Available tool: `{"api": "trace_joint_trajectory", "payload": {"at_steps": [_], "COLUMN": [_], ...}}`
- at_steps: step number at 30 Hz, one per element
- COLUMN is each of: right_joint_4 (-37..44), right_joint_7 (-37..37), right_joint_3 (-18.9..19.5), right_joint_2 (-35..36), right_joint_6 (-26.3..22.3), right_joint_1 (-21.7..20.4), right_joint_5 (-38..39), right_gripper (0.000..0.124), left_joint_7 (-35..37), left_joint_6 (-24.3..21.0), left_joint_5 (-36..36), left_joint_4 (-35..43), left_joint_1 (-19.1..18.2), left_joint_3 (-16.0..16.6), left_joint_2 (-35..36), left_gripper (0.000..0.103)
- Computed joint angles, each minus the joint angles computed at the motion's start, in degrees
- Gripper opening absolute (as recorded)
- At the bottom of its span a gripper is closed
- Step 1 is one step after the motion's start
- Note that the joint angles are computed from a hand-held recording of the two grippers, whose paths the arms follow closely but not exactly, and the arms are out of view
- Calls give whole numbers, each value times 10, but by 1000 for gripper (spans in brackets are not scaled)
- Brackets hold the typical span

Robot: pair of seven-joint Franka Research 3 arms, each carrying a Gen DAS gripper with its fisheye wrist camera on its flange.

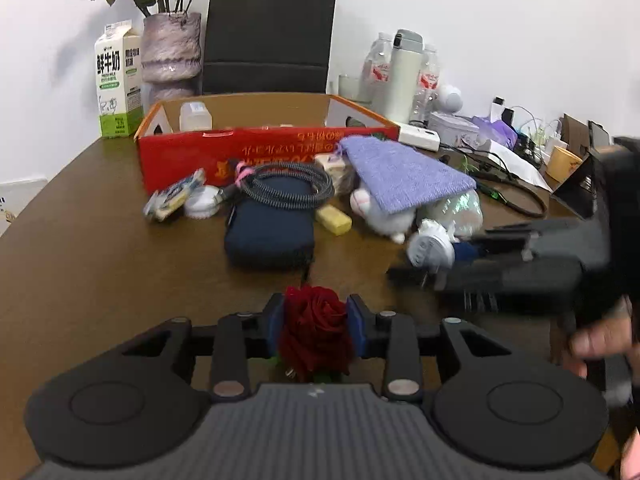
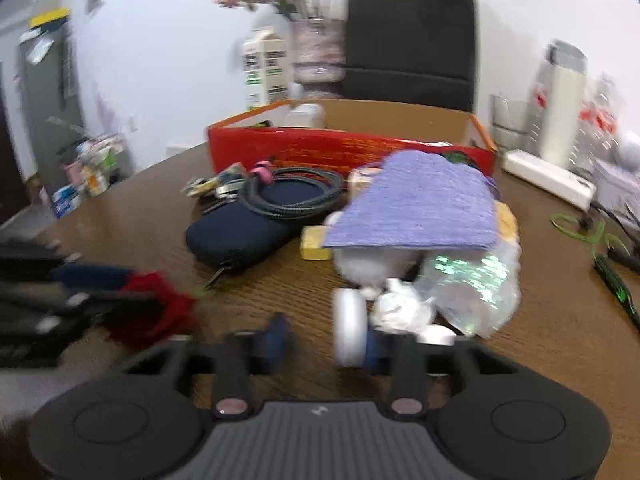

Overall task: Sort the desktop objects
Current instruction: 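Grasp the red rose with left tool while right tool grasps white round disc, then carry rose and disc into the cardboard box and open both tools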

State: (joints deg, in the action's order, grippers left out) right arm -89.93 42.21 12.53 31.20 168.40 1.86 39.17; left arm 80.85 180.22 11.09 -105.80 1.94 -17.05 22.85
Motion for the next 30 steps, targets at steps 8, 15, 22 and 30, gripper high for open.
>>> {"api": "trace_joint_trajectory", "payload": {"at_steps": [8,15,22,30], "right_joint_4": [-72,-142,-124,-33], "right_joint_7": [-83,-237,-316,-245], "right_joint_3": [93,151,133,36], "right_joint_2": [-47,-123,-141,-99], "right_joint_6": [65,103,81,44], "right_joint_1": [-60,-103,-88,-14], "right_joint_5": [95,259,348,279], "right_gripper": [9,9,9,9], "left_joint_7": [-34,-44,-83,-87], "left_joint_6": [25,20,72,40], "left_joint_5": [65,40,41,35], "left_joint_4": [-13,-30,-32,97], "left_joint_1": [-85,-35,4,33], "left_joint_3": [96,44,16,-19], "left_joint_2": [-2,-17,-32,35], "left_gripper": [68,38,37,36]}}
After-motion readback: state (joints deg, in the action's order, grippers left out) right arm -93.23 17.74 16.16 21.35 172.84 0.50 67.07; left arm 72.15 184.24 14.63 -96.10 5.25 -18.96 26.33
